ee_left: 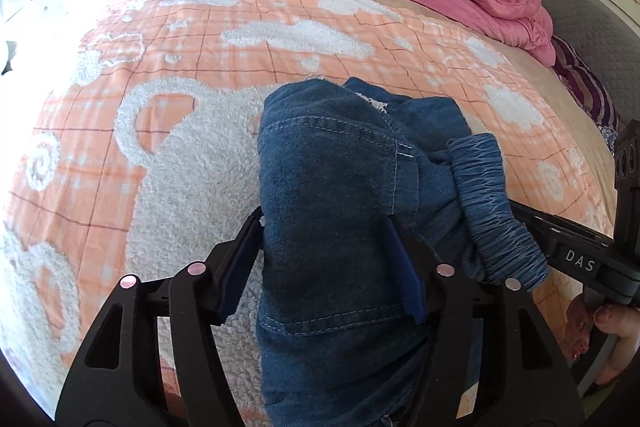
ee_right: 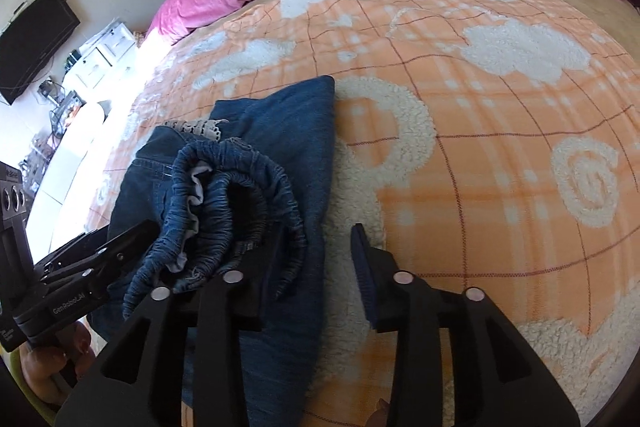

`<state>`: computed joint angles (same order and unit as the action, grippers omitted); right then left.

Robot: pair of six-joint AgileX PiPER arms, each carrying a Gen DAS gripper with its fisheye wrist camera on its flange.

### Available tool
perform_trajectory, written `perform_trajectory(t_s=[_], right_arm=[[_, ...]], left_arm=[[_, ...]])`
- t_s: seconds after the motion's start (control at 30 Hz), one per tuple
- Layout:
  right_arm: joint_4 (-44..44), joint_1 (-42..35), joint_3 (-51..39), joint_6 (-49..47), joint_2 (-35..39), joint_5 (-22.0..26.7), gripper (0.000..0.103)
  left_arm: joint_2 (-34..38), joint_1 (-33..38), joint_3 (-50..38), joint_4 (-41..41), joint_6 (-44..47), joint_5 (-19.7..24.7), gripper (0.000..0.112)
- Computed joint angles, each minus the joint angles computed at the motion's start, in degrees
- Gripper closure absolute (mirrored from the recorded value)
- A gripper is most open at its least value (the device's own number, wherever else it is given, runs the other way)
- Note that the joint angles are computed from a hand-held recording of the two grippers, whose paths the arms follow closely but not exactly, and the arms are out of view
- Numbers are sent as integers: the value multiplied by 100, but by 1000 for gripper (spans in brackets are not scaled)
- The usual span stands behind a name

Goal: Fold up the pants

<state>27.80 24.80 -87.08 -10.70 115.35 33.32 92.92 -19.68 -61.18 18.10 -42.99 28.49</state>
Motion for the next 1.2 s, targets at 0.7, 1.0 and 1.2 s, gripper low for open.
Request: perform_trajectory(t_s=[0.7, 1.0, 1.2], right_arm=[[-1200, 185, 1496, 799, -1171, -708, 35], [-1392, 320, 2667, 836, -2178, -1230, 22], [-1764, 452, 3293, 1177, -2792, -1429, 8]], left_arm=[[-994, -387, 872, 681, -991, 245, 35], [-1718, -1066, 1341, 1343, -2073, 712, 25], [-2033, -1825, 1575, 1805, -2871, 1204, 19]])
